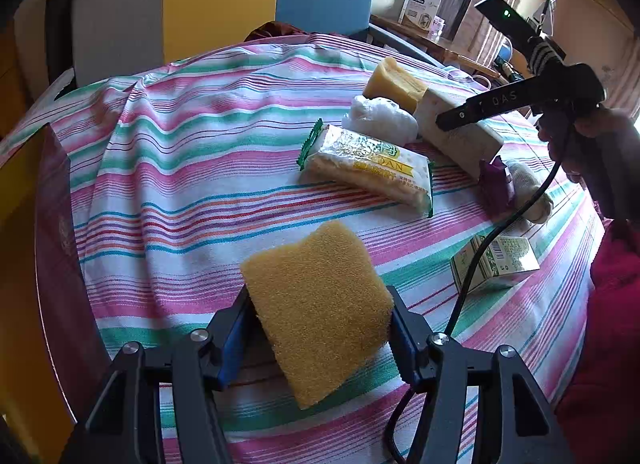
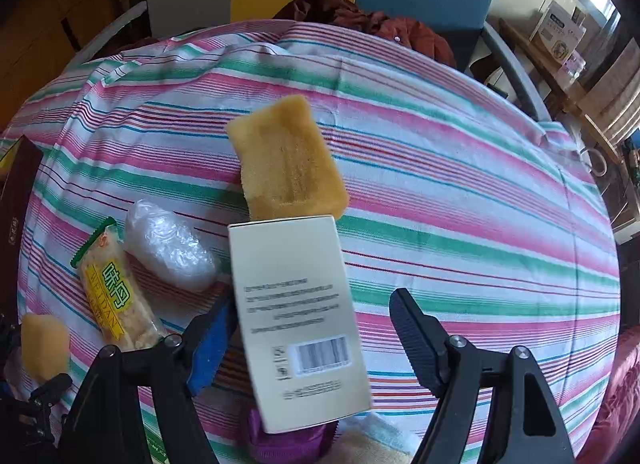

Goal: Organize objects
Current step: 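Grasp the white medicine box with the right tool while the left tool holds the sponge, then lower the sponge into the gold tray with the left tool while the right tool carries the white box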

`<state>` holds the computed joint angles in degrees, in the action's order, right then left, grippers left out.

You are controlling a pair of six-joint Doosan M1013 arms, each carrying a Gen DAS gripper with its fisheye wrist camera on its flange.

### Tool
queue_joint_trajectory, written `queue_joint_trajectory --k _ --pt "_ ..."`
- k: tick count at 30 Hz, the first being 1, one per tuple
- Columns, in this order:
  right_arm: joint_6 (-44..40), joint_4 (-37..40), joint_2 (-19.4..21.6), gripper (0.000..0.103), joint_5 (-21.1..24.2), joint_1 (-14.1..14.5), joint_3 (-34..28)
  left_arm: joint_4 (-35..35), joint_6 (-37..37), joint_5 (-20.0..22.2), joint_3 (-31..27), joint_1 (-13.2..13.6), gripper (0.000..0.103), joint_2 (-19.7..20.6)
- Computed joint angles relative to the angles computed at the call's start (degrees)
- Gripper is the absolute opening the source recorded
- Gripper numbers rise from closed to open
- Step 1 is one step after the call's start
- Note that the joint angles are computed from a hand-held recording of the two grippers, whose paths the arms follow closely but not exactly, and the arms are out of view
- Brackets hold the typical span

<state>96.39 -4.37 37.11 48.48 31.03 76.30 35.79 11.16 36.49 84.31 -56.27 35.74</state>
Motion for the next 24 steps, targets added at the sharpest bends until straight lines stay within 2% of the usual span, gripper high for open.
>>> queue_joint_trajectory --k 2,3,6,15,18,22,24 --pt "0.9 1.9 0.3 0.065 0.1 -0.2 0.2 0.0 0.1 0.4 -0.2 -0.1 0.062 0.1" --pt "0.6 3.1 0.0 0.051 -0.7 -0.2 0.8 0.0 0.1 0.4 -0.2 -0.1 0.062 0.1" --pt "8.7 -4.1 -1.3 0.05 -3.1 1.3 2.7 0.5 0.0 0.7 -0.3 -0.2 0.062 0.2" --pt "28.7 -9.7 -9.6 0.05 -22.5 4.0 13.5 0.7 0.3 1.9 -0.7 -0.3 0.058 0.3" --pt "25.8 -6.5 -10.6 0.05 -28.1 4.8 15.7 2.0 -2.1 2.2 0.1 -0.4 0.057 -0.9" --pt "16.7 1.5 -10.0 0.05 -28.0 5.5 15.9 9.4 -10.9 1.5 3.5 -0.8 0.057 -4.5" --pt "15.4 1.8 -9.5 0.05 -27.9 5.7 15.6 12.9 -16.1 2.2 5.8 -0.8 0.057 -6.8"
